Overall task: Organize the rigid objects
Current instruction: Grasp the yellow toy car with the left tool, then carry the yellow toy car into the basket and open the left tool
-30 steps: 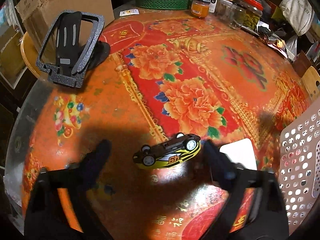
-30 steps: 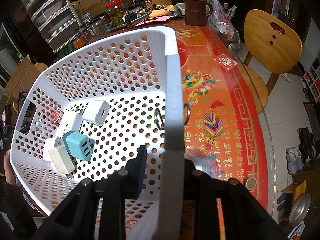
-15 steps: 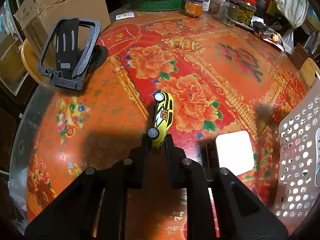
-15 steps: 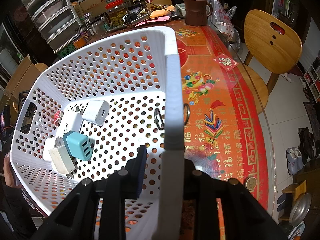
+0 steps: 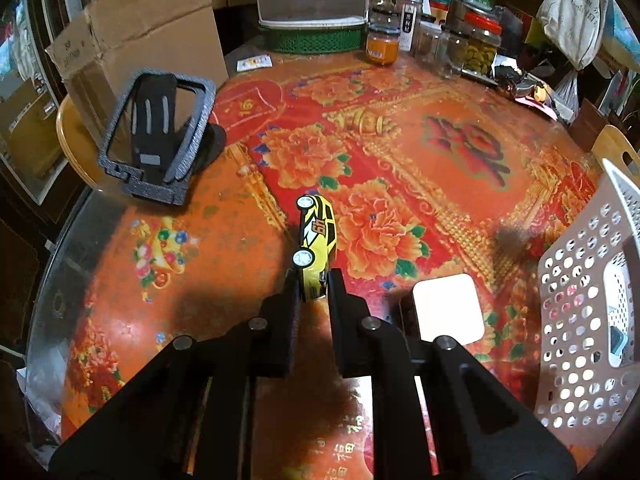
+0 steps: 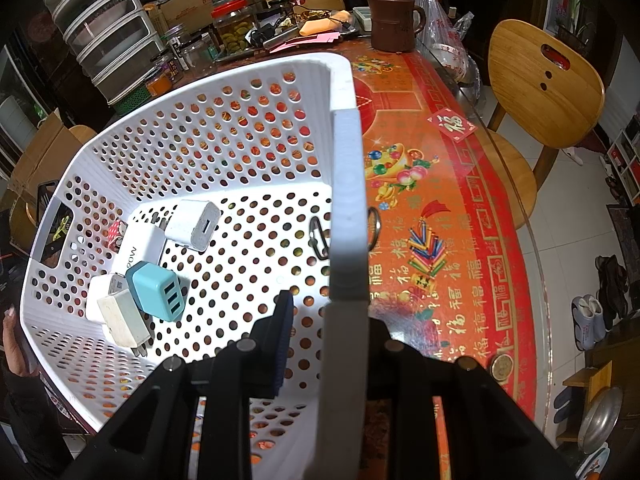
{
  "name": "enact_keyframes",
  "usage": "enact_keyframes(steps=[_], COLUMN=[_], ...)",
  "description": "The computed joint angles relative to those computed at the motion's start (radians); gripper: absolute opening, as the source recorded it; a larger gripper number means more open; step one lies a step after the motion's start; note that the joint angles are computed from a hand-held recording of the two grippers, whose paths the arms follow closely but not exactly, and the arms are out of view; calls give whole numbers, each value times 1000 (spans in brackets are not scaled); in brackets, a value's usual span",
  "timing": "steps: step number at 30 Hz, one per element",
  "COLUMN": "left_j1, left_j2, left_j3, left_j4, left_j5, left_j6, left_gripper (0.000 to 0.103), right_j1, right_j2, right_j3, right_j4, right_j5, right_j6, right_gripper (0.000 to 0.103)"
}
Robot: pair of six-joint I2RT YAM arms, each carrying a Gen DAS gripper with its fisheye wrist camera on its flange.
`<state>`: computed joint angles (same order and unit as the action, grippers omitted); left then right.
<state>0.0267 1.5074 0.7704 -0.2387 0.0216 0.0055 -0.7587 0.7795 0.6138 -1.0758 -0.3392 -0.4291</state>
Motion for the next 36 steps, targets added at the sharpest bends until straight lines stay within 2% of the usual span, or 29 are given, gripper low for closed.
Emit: enact_keyframes(steps=[6, 10, 20, 25, 36], left_j1=[18, -1, -129, -242, -554], left_j2=[-104, -224, -419, -503, -525], left_j3=[-15, -31, 5, 29, 123], left_j4=[-46, -95, -220, -294, -435], left_j5=[25, 18, -146, -236, -473], left_j6=[1, 3, -29, -67, -222], left_gripper=[12, 12, 12, 12, 12], right_j1=[0, 0, 0, 1, 1], right_j2=[0, 0, 1, 0, 0], right_j3=[0, 0, 0, 0, 0], right_j4=[0, 0, 2, 1, 1], right_j5=[0, 0, 0, 0, 0], right_j6=[-1, 0, 0, 1, 1], right_gripper=[26, 26, 26, 26, 26])
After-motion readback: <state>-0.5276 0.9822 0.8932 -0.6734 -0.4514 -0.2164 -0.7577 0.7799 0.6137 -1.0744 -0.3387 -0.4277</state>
